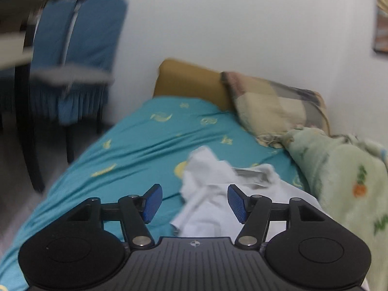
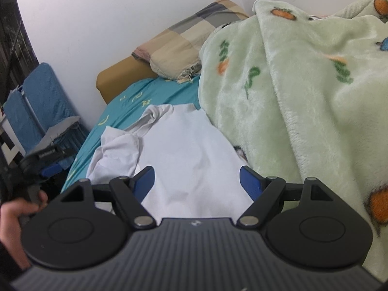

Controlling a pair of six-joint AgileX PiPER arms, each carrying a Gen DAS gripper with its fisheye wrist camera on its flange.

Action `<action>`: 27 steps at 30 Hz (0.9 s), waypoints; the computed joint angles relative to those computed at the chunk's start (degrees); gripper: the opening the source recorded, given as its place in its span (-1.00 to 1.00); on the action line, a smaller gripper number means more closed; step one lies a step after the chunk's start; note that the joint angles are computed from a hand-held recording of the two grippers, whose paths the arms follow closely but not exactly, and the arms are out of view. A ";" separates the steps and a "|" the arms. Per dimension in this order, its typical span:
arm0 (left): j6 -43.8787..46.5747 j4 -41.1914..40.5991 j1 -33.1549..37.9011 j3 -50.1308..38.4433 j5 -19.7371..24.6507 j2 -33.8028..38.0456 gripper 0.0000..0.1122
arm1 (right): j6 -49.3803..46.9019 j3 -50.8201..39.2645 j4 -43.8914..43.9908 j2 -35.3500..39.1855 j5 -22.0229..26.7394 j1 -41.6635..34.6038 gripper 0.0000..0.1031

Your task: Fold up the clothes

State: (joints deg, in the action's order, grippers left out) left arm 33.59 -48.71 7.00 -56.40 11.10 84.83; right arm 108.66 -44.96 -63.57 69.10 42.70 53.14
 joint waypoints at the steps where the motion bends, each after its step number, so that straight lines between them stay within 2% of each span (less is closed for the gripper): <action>1: 4.58 -4.16 1.42 -1.64 1.90 2.55 0.03 | -0.28 -0.28 -0.04 0.80 0.19 0.35 0.54; 6: 22.06 -18.64 6.35 -7.66 10.36 12.21 -0.04 | -2.28 -1.99 0.00 5.14 1.06 1.09 0.53; 7: 22.84 -18.96 7.17 -8.67 12.76 13.52 -0.14 | -2.69 -2.40 0.01 6.05 1.27 1.16 0.53; 9: 24.04 -19.25 8.83 -10.72 17.98 16.22 -0.47 | -3.65 -3.22 0.34 7.49 1.48 1.13 0.53; 11: 25.65 -19.61 9.92 -11.25 20.73 17.27 -0.94 | -4.39 -4.20 0.36 8.79 2.24 1.65 0.53; 15: 29.69 -24.92 14.93 -12.18 27.62 17.43 -0.96 | -6.59 -6.37 0.74 11.40 4.52 3.16 0.53; 18: 24.71 -25.12 20.89 -19.25 34.11 19.72 -0.96 | -8.61 -8.20 2.10 13.29 4.93 3.53 0.53; 20: 18.17 -20.70 23.70 -26.20 36.01 20.81 -0.96 | -9.52 -9.43 2.22 14.60 5.05 3.78 0.51; 27: -17.90 18.78 25.44 -62.88 36.41 33.49 -0.96 | -12.72 -13.17 2.61 19.05 5.83 4.76 0.51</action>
